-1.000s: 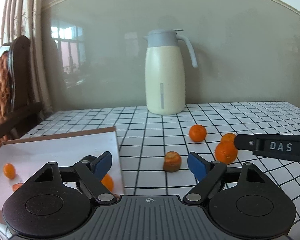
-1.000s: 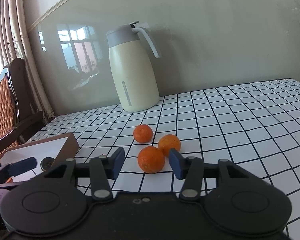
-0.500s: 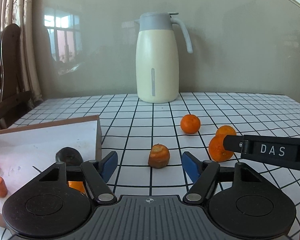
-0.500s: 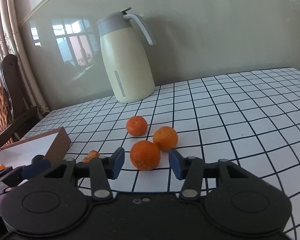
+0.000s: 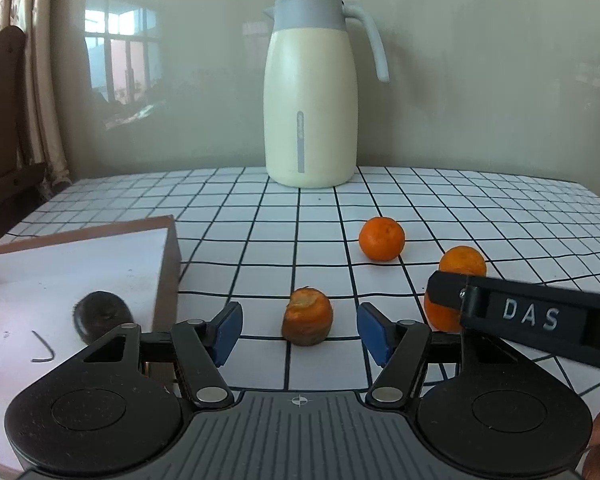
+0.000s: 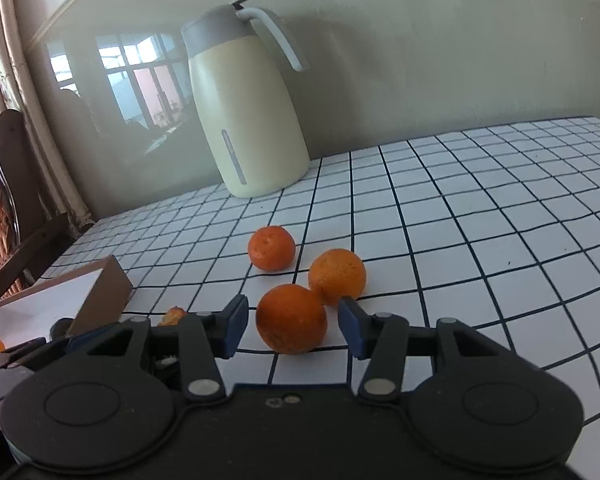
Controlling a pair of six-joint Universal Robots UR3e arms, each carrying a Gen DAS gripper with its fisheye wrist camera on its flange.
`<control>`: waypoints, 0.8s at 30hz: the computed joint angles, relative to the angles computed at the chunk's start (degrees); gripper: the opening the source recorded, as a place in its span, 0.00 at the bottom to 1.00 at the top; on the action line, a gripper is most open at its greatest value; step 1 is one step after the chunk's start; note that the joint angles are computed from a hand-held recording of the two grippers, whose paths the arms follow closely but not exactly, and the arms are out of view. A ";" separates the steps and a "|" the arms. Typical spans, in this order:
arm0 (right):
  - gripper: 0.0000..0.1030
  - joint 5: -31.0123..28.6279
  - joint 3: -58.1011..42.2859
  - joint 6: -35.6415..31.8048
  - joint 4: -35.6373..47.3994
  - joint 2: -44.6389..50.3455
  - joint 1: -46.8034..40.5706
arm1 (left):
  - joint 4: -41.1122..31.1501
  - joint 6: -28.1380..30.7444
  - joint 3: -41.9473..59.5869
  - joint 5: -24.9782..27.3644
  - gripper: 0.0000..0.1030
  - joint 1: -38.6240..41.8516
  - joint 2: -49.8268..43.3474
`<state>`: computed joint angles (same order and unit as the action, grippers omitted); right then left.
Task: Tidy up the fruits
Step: 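Grasp an orange with the right tool while the left tool grasps the peeled orange-brown fruit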
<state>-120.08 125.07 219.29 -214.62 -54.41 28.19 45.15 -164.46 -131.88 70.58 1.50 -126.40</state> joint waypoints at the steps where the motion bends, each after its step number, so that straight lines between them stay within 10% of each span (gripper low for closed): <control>1: 0.41 0.02 -0.10 0.21 0.25 0.14 -0.10 | -0.38 0.15 0.73 0.75 0.61 -0.59 -0.34; 8: 0.39 2.77 -0.94 -0.42 -0.17 1.43 -1.65 | -6.36 0.88 5.16 2.01 0.35 -2.26 -1.64; 24: 0.29 2.64 -0.43 -1.41 0.37 0.40 -1.07 | -3.02 1.62 2.47 -0.14 0.31 -0.89 -1.45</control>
<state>-117.44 124.64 217.88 -214.25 -54.01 27.13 42.13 -162.84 -129.41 70.44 0.61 -127.85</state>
